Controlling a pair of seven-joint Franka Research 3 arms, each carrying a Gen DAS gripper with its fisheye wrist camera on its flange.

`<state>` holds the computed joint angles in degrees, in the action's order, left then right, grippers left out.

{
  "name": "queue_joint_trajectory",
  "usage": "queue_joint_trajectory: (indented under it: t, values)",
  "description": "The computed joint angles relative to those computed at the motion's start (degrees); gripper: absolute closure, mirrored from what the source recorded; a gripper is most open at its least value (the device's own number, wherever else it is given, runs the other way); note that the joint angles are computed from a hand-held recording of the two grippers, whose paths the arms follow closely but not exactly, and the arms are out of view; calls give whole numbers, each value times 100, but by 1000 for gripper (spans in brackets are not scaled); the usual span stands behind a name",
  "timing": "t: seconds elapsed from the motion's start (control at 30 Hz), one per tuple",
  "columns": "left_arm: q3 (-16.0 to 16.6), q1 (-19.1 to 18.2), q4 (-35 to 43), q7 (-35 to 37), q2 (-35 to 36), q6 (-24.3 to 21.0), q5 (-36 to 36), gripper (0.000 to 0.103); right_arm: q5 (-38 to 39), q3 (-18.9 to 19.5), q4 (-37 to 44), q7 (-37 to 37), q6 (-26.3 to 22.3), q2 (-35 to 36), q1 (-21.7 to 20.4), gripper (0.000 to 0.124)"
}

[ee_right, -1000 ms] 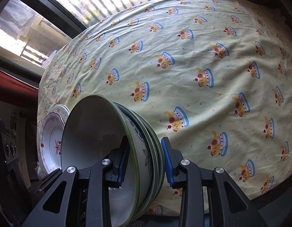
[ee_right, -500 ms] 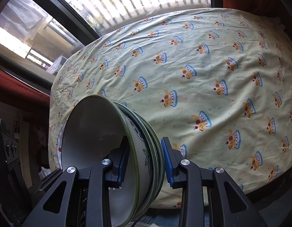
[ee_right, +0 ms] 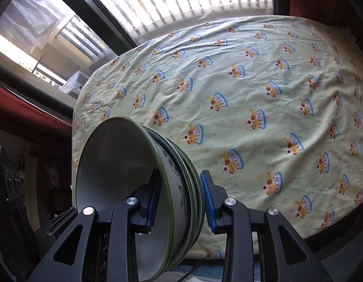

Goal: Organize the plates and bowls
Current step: 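Lift the bowl stack with both tools and carry it over the plate stack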

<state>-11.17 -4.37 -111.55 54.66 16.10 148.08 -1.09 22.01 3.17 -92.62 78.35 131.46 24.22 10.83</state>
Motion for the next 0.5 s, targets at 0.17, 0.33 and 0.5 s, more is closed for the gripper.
queue_joint_trajectory:
  t: [0.17,0.33,0.5]
  values:
    - [-6,239,-287,438,-178,34,-270,57,-92,42,-41,252,121,17,213,87]
    - [-27,451,-442,1052,-241,-36,-679,57,-239,45,-43,619,152,81,412,87]
    - [-43,609,-481,1665,-220,-189,-1101,57,-470,6,0,1091,118,162,587,87]
